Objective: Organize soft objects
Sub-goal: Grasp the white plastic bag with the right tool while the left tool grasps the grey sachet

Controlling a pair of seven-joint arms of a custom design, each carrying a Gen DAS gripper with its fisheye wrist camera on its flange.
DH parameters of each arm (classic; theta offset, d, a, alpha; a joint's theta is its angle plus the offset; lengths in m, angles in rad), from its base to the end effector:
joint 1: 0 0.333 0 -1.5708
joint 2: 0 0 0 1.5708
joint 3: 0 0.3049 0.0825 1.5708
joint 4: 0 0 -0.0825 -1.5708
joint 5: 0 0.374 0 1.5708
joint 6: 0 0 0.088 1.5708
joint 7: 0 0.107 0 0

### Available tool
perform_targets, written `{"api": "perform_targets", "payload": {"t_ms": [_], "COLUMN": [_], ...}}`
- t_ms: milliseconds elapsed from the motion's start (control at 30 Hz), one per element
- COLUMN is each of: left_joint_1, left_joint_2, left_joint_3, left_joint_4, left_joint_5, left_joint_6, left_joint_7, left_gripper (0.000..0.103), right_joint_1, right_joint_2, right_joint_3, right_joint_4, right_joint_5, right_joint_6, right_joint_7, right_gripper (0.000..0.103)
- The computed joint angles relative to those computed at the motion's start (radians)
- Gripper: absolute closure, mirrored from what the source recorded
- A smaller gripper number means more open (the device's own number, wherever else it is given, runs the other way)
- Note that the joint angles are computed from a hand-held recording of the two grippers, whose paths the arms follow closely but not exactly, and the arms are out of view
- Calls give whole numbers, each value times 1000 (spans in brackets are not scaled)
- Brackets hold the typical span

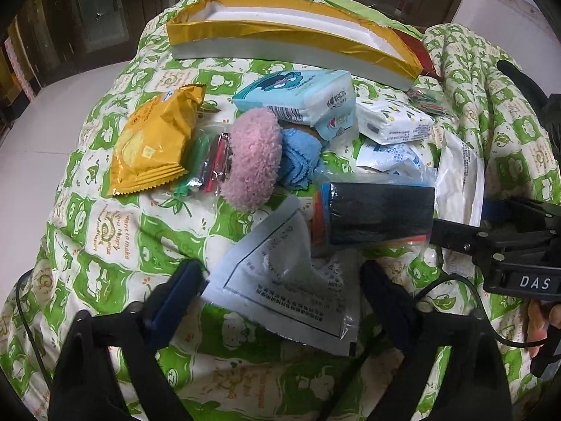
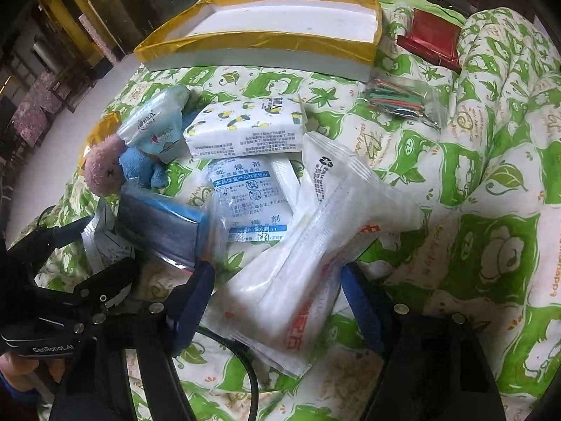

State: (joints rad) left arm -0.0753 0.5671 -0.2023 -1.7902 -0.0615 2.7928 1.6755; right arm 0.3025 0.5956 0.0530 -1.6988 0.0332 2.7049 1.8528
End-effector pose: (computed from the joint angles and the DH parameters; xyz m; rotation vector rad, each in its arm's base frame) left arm 0.6601 -0.1685 0.2857 -1.7471 2.3052 -0.6260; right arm 0.6562 0.2370 0.2908 -1.9719 1.9117 -0.1985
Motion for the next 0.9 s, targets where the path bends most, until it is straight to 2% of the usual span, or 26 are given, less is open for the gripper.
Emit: {"api": "perform_targets", "payload": {"t_ms": [100,167,200,333,433,633,733,900], "left_joint_1": [-3,26,38,80,112,166,193,207], "left_joint_2": [-3,-7,-12,-25,-40,-58,-67,-79], "left_joint_3": [2,-30,-40,-88,-124,-185,-213,-232], "left_joint_4": [-7,-17,-25,-50,-76,-105,-116,-125], "left_joint_5": [5,-22,-33,-89,-142,-251,-302,-359], "left_joint_6": [17,30,36,52,77,113,129,151], "left_joint_7": [-2,27,41,106,157,242,285,331], "left_gripper": [32,40,51,53,53,53,53,53], "right_joint_1": [-4,-28,-38,-46,-78,-111,-111,-65], "right_joint_2": [-9,-10,-13,-22,-41,-96,-124,-149], "right_joint_3": [2,20,30,41,75,110,112,70], "right_joint_4": [-22,-34,-41,-58,-90,-167,-200,-222], "right_joint_5": [11,36,49,75,118,186,198,159], "right_joint_6": [41,70,82,107,145,213,246,302], "right_joint_7": [10,-5,-14,-28,-65,-115,-131,-108], "right_gripper": [34,44,46,53,59,62,62,62]}}
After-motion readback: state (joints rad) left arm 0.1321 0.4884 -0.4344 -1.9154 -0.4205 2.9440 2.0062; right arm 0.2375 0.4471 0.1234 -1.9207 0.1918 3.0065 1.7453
